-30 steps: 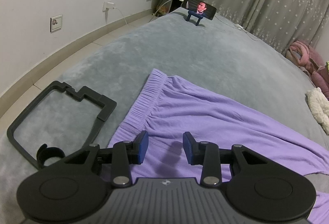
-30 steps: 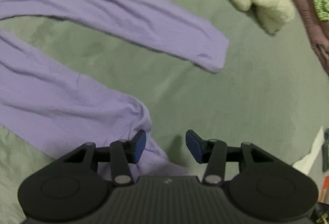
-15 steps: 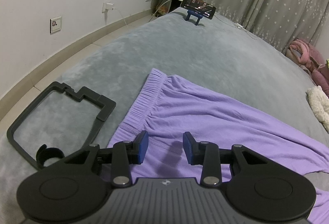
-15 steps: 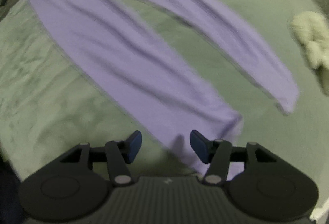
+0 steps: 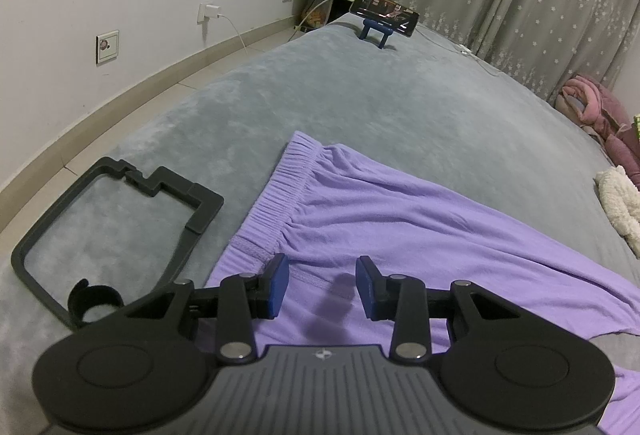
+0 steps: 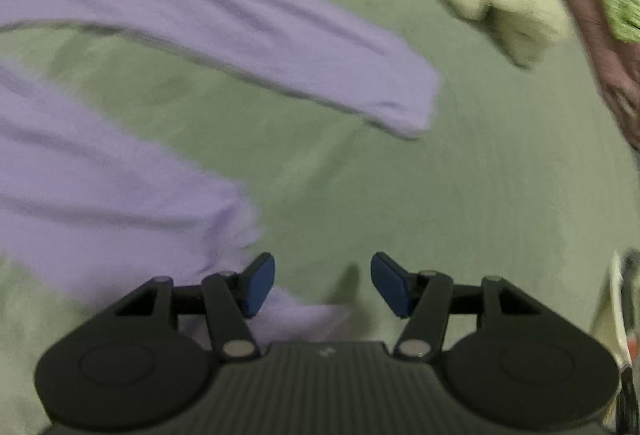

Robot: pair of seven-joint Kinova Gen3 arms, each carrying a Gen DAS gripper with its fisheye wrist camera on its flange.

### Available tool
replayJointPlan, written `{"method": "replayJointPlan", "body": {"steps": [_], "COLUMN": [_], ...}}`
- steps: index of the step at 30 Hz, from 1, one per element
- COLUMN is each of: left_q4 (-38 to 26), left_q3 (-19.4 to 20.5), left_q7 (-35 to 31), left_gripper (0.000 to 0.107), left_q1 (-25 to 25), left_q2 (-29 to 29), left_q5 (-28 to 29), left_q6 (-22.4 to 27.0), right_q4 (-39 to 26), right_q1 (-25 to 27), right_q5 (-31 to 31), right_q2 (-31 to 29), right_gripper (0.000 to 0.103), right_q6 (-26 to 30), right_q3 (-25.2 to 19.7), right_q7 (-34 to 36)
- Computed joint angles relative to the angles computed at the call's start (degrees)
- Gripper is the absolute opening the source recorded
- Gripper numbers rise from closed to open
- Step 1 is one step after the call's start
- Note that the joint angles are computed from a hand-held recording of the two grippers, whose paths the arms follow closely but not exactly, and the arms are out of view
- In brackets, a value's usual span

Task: Fold clothes
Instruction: 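Grasp a lavender pant leg hem with the right gripper and tug it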

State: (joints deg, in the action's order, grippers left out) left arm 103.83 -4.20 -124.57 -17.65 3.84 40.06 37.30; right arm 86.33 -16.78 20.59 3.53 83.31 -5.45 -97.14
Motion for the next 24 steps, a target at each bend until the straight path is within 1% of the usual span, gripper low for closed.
{"method": "replayJointPlan", "body": {"steps": [2, 5, 8, 11, 13, 14, 15, 16, 17, 18, 19, 21, 24], "left_q4": [0.1, 0.23, 0.23, 0.16, 0.0, -0.08, -0.16, -0.18, -0.15, -0.13, -0.07, 0.03, 0.02], "left_q3": [0.05, 0.11, 0.14, 0.09, 0.04, 0.03, 0.04, 0.08, 0.14, 0.19, 0.21, 0.21, 0.19], "left_q7": [0.11, 0.24, 0.44, 0.4, 0.36, 0.36, 0.44, 0.52, 0.59, 0.66, 0.63, 0.51, 0.51], "left_gripper": [0.035, 0.035, 0.035, 0.035, 0.035, 0.035, 0.035, 0.035, 0.035, 0.035, 0.035, 0.035, 0.035], "left_q1": [0.13, 0.33, 0.48, 0.43, 0.3, 0.23, 0.2, 0.23, 0.29, 0.36, 0.39, 0.41, 0.43], "left_q2": [-0.04, -0.12, -0.14, -0.1, 0.01, 0.07, 0.14, 0.15, 0.12, 0.1, 0.05, -0.02, -0.02], "left_q5": [-0.22, -0.54, -0.78, -0.7, -0.47, -0.36, -0.33, -0.44, -0.6, -0.75, -0.79, -0.77, -0.77], "left_q6": [-0.27, -0.61, -0.79, -0.62, -0.33, -0.18, -0.11, -0.18, -0.31, -0.44, -0.49, -0.53, -0.52], "right_q4": [-0.27, -1.15, -1.85, -2.24, -2.25, -2.29, -2.36, -2.47, -2.73, -2.95, -3.0, -3.25, -2.92], "right_q1": [-0.64, -0.98, -2.01, -2.71, -2.57, -2.45, -2.31, -2.19, -1.84, -1.22, -1.66, -1.78, -1.41], "right_q5": [-1.4, -5.37, -6.28, -5.05, -4.67, -5.06, -5.81, -6.76, -8.02, -8.77, -8.58, -8.55, -7.74], "right_q2": [-0.6, -1.62, -1.16, -0.61, -0.64, -0.71, -0.8, -0.98, -1.02, -0.81, -0.82, -1.42, -2.44], "right_gripper": [0.056, 0.057, 0.063, 0.063, 0.061, 0.055, 0.047, 0.041, 0.031, 0.026, 0.026, 0.017, 0.015], "right_q6": [0.01, -0.28, 1.43, 2.66, 2.88, 3.11, 3.43, 3.86, 4.31, 4.57, 4.82, 4.69, 3.45], "right_q3": [-0.89, -1.42, -2.22, -2.13, -1.72, -1.59, -1.52, -1.5, -1.31, -1.44, -1.33, -1.48, -1.41], "right_q7": [2.88, 6.13, 9.09, 7.92, 6.79, 6.66, 6.78, 7.03, 7.87, 8.8, 9.1, 9.01, 8.24]}}
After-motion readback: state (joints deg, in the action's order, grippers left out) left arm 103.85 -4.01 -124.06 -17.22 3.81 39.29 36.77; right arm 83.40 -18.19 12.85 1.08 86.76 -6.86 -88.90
